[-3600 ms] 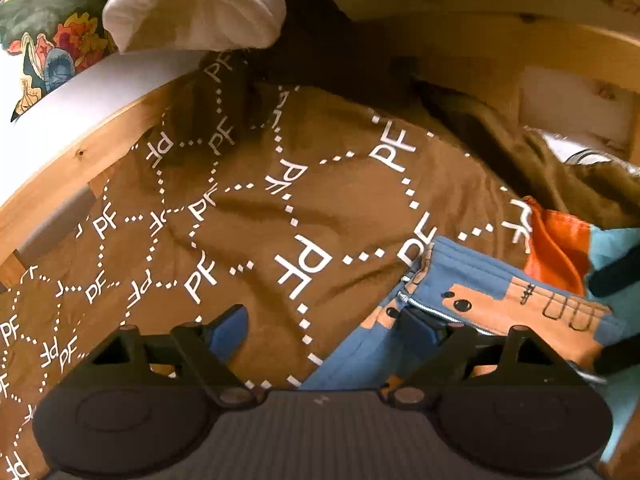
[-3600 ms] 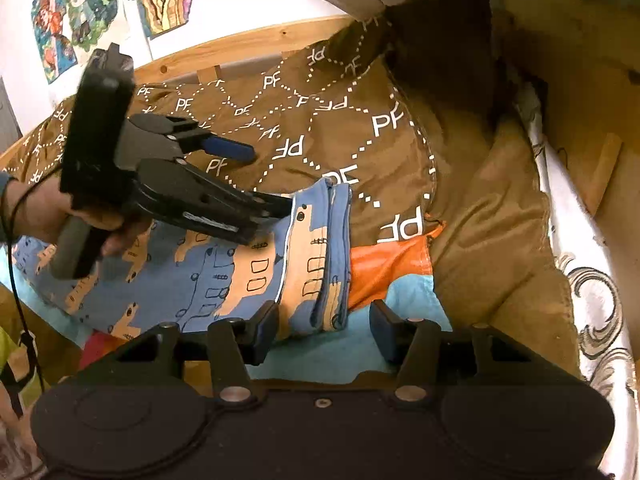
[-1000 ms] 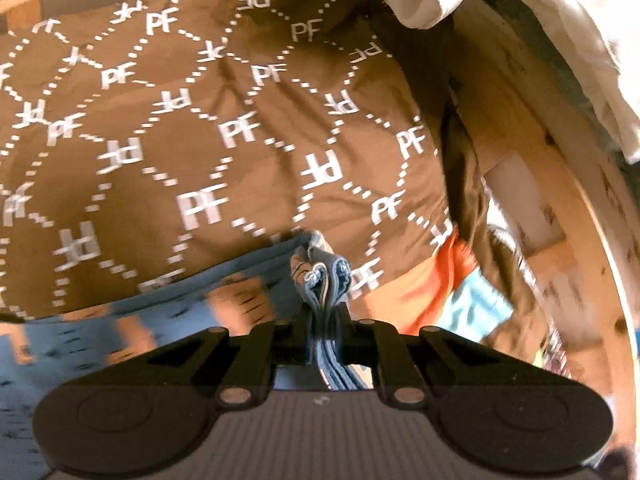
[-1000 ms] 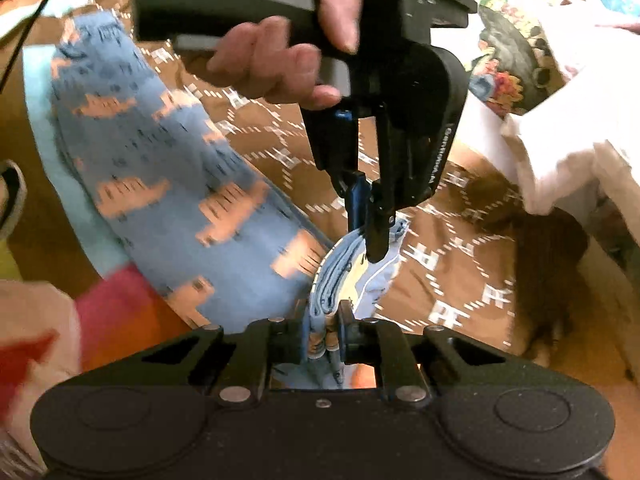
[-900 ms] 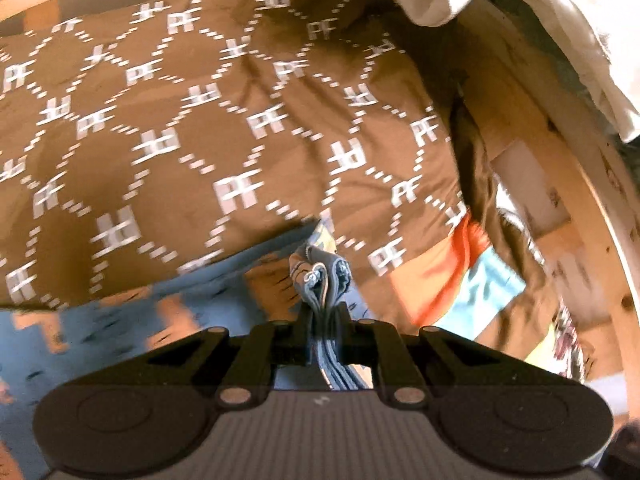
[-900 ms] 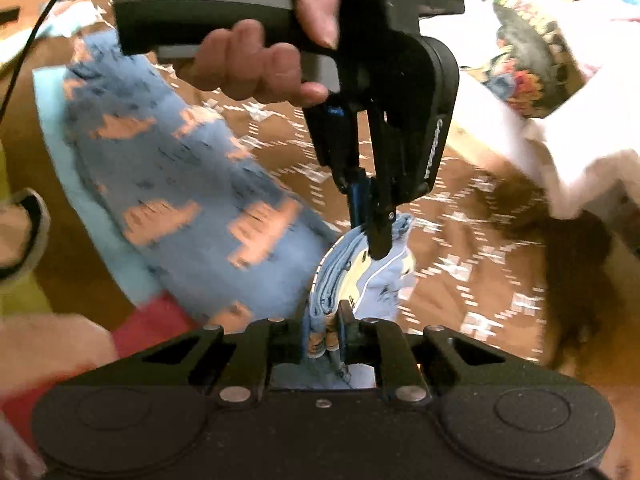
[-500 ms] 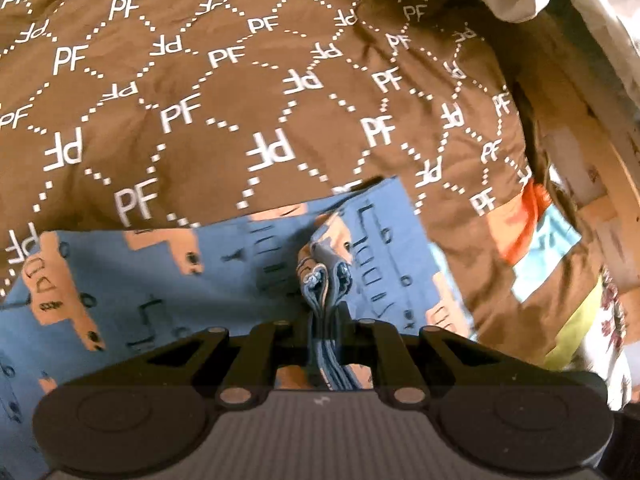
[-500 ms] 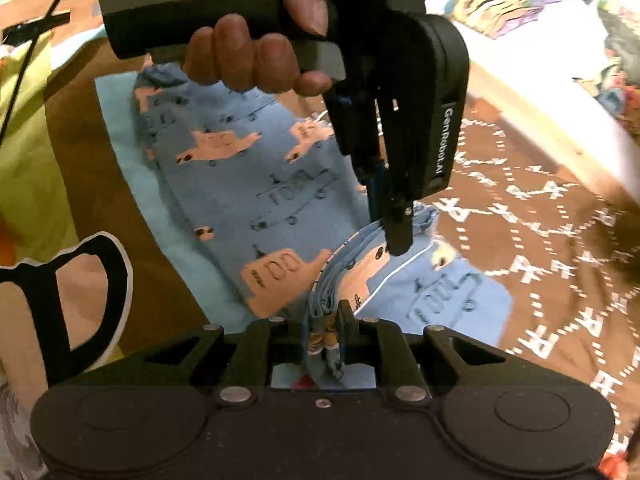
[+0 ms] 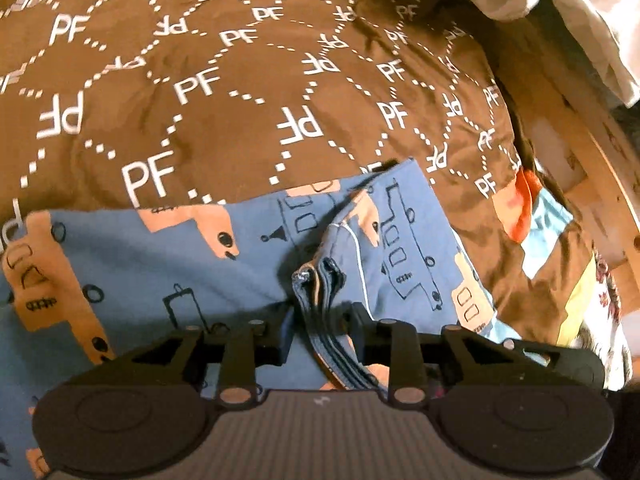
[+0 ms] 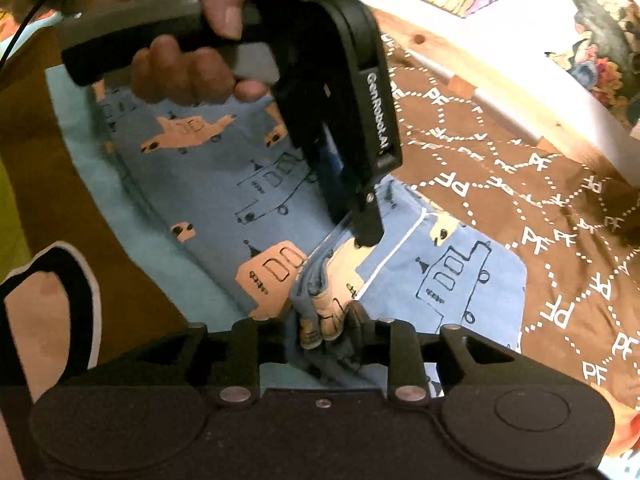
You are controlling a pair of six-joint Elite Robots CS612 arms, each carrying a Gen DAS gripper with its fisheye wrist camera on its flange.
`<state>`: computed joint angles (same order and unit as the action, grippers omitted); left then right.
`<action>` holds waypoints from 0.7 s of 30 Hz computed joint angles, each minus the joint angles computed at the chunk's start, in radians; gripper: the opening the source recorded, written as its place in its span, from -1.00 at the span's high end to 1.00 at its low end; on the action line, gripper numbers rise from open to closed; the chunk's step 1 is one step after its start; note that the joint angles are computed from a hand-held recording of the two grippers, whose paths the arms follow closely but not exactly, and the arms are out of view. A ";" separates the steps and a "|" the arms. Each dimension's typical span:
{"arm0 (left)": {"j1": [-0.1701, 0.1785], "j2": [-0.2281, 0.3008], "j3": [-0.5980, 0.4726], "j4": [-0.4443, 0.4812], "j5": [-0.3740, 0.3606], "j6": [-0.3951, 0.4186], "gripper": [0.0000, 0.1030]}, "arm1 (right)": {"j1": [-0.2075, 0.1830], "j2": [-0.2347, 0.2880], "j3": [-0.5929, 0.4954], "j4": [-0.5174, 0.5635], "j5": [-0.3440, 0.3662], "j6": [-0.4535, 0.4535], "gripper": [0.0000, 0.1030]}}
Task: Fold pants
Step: 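Hold the pinched cuff edge with both tools and tighten the grip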
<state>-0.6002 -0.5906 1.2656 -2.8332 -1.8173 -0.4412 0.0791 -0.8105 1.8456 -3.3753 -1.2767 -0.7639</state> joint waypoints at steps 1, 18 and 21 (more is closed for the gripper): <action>0.002 0.003 0.001 -0.012 -0.004 -0.017 0.37 | 0.001 0.005 0.001 -0.019 -0.002 0.013 0.39; -0.025 -0.011 0.033 -0.084 0.113 -0.030 0.80 | 0.010 0.031 0.016 -0.149 -0.031 0.107 0.72; -0.026 -0.019 0.041 -0.089 0.114 -0.029 0.80 | 0.007 0.031 0.020 -0.162 -0.026 0.127 0.75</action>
